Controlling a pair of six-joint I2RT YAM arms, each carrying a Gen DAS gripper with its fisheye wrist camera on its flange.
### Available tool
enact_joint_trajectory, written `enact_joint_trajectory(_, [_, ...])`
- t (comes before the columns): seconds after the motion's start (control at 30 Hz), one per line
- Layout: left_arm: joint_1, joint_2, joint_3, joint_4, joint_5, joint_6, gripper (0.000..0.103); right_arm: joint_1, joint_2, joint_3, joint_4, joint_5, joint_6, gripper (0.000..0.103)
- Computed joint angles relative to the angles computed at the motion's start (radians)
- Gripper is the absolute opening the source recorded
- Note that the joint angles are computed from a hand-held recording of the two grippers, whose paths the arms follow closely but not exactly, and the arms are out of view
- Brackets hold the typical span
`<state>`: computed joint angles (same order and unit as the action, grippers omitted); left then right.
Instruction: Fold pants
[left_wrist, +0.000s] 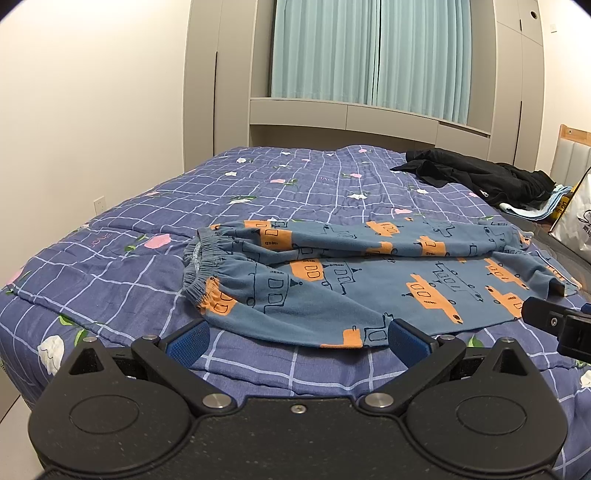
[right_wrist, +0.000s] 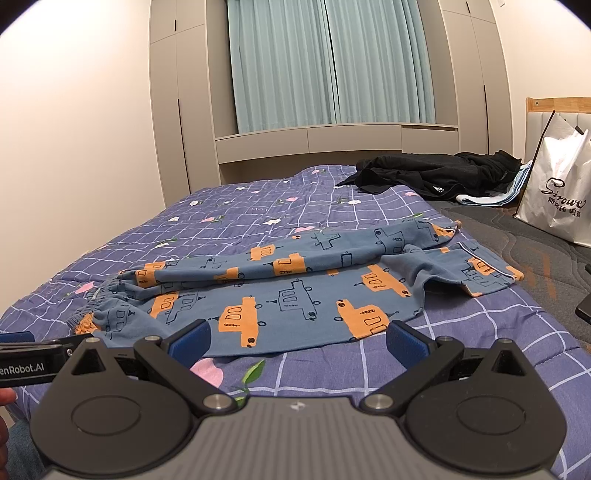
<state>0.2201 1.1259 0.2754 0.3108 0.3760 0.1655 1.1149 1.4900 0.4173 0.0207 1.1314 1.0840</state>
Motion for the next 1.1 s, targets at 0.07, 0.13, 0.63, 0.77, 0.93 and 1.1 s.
enact_joint_trajectory(0.07, [0.0,0.0,0.0,0.001,0.0,0.0,0.102,0.0,-0.002,-0.001,0.0,0.0,0.0,0.103])
enact_joint_trajectory(0.13, [0.0,0.0,0.0,0.0,0.0,0.0,0.102,0.0,-0.003,-0.002,0.001,-0.001,-0.001,0.103])
enact_joint_trajectory(0.63, [-0.003,0.002,-0.001,0.002,-0.003,0.0,0.102,0.011,0.016,0.009,-0.012,0.002,0.023,0.103])
enact_joint_trajectory(0.77, [-0.003,0.006,-0.003,0.008,-0.003,0.0,0.102,0.011,0.016,0.007,-0.009,0.0,0.022,0.103])
enact_joint_trajectory(0.93, [-0.004,0.007,-0.003,0.007,-0.004,0.001,0.102,0.009,0.014,0.006,-0.006,-0.001,0.019,0.103])
enact_joint_trajectory(1.1, [-0.004,0.006,-0.002,0.006,-0.005,0.001,0.102,0.012,0.02,0.009,-0.006,-0.002,0.023,0.103])
